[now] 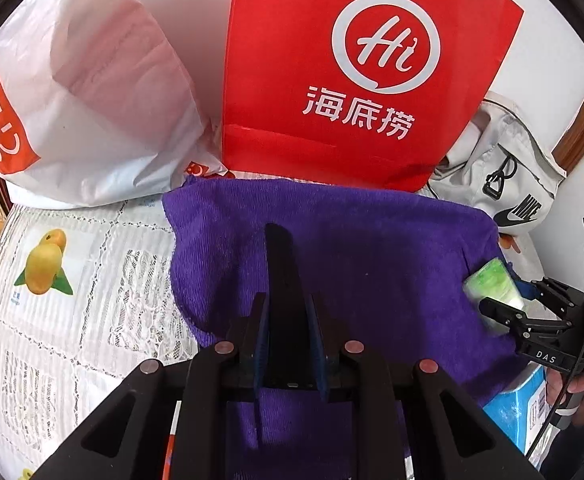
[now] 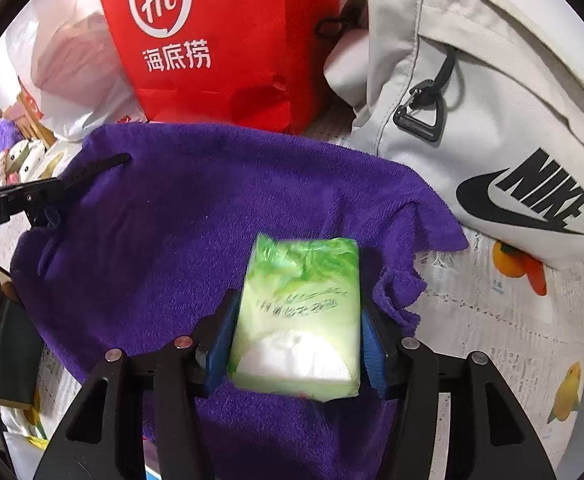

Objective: Organize soft objects
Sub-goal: 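Withdraw the right tool from the towel back toward the pile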

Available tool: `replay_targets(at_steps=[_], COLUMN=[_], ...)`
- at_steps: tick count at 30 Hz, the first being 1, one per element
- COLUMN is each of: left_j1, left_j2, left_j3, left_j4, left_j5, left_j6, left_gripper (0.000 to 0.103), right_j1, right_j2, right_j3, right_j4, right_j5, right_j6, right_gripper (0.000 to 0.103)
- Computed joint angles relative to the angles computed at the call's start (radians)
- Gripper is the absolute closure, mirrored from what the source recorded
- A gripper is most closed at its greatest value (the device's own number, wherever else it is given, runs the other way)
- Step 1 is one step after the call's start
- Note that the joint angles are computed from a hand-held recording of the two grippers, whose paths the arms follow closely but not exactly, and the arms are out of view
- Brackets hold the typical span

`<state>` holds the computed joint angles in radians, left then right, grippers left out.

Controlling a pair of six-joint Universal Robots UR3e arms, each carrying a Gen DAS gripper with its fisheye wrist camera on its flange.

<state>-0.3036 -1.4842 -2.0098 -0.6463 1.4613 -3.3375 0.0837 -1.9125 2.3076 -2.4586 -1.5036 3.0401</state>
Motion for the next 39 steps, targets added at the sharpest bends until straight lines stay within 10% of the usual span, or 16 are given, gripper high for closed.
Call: replay_targets(at_steps=[3,16,33,39], left_j1=[-0.007,-0.002,0.113,-0.036], left_j2=[0.026,0.423,1.07,1.126], left_j3=[-0.004,-0.136,-0.192,-0.225], left_j4=[-0.026,-0.191,-0.83,-0.844], left_j5=[0.016,0.057,-0.084,0.011], left_j6=[-0.006,0.018,0.076,-0.048], left_gripper=[0.057,0.055,0.051,0.049], right_j1=[0.023,0.167,1.275,1.495], right_j2=[-0.013,-0.408,-0.232,-0.136], right_j3=[0.001,-0.009,-0.158,-0.192], right_j4=[-0.004,0.261,0.493,0.64], right_j5=[-0.021,-0.098,-0.635,-0.725], right_j6=[0.013,0.226,1.303,1.62], right_gripper=[0.036,0.033,0.033,0.042])
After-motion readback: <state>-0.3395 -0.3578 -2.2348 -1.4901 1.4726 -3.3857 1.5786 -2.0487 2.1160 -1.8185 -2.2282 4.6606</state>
